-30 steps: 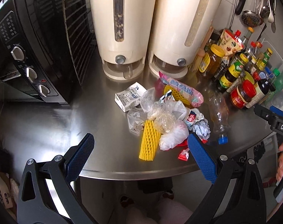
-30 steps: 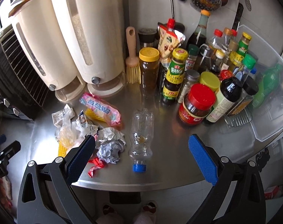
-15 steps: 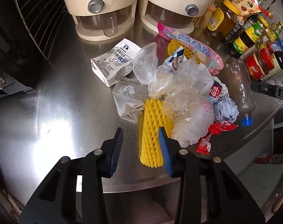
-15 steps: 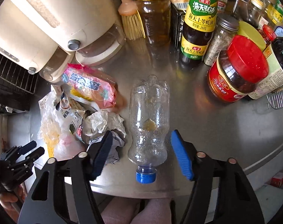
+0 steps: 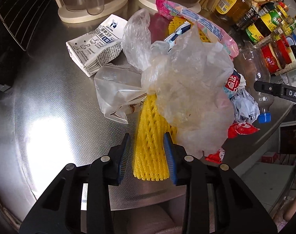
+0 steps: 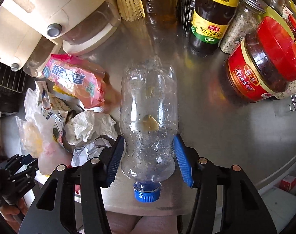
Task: Collect trash
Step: 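Grasp the yellow foam net with the left tool while the right tool grasps the clear bottle, then carry the foam net and bottle down over the black bin and release both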
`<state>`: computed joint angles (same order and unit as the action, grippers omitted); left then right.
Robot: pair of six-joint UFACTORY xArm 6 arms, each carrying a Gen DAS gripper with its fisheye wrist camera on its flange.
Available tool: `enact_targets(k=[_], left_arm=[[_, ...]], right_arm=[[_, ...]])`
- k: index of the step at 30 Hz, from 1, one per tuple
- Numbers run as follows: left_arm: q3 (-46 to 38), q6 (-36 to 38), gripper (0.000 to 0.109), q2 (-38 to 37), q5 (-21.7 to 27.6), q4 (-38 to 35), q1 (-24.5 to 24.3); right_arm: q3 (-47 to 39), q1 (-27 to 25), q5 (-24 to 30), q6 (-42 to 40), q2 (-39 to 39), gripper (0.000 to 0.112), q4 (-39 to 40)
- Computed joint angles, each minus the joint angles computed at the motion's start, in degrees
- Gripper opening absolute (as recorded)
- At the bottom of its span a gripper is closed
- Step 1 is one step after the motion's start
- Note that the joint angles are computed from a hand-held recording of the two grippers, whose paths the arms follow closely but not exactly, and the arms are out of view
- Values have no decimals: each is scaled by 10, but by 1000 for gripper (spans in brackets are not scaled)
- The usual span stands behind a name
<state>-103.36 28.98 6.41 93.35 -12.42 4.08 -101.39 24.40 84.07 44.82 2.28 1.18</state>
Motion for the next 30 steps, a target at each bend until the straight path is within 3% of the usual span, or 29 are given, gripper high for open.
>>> enact_targets(k=[4,7,18,22,30], left_arm=[[-6,0,31,7,3,-6,2],[-23,0,11,12,16,-15,8],[-87,4,9,-9,15,-46,41],[-102,4,9,-24,-6,-50,53],[-110,19,9,-59,14,-81,89]], right_arm=[[25,3,-19,9,0,53,-1],[45,7,-45,25,-10,52,-7],[2,40,-46,64,-39,51,-83],[-22,58,-38,71,-46,51,-108],[-28,102,-33,83,-77,51,-129]])
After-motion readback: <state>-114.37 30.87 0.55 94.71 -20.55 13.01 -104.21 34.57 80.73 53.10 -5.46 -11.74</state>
